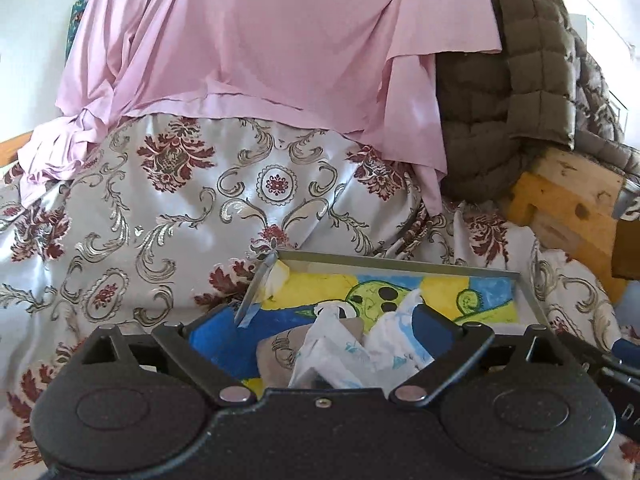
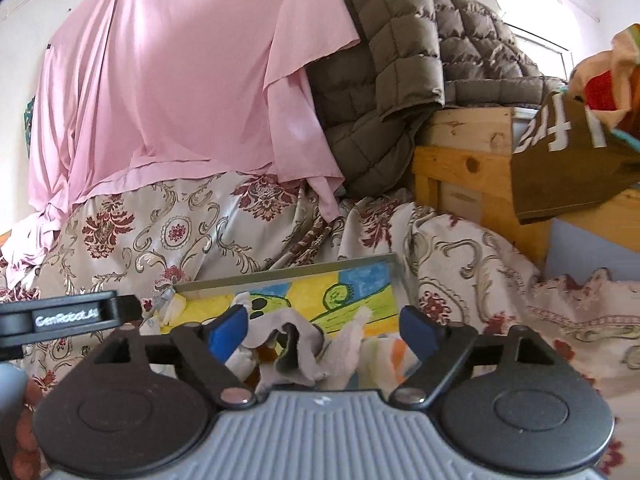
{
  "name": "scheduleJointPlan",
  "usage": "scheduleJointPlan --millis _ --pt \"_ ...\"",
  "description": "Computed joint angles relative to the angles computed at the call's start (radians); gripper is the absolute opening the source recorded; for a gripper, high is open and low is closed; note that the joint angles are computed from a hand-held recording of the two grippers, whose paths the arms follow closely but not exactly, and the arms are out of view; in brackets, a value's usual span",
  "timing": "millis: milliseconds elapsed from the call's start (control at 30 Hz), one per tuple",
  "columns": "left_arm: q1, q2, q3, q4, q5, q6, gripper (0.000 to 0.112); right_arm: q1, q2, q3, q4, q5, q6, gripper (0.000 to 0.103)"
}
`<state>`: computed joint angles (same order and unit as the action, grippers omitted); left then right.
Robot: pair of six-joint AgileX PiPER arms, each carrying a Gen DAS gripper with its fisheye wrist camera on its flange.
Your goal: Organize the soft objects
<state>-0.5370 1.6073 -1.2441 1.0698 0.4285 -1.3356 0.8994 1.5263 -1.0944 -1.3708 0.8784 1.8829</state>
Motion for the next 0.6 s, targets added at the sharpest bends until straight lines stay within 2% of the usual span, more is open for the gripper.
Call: scheduleJointPlan --millis 167,333,600 --pt "-0.046 -0.093 0.048 -0.063 0.046 0.072 0.102 0.082 -0.052 0.020 0.000 0.090 -0.009 0.097" --pt "-0.107 -0.181 0.093 -0.044 0.102 0.095 0.102 0.172 -0.086 0.038 -0.009 0.190 0.030 0.102" --pt "-0.170 -0.281 0.156 0.009 0.204 0.059 0.102 0.257 -0.121 0.075 -0.009 0.269 0.084 0.103"
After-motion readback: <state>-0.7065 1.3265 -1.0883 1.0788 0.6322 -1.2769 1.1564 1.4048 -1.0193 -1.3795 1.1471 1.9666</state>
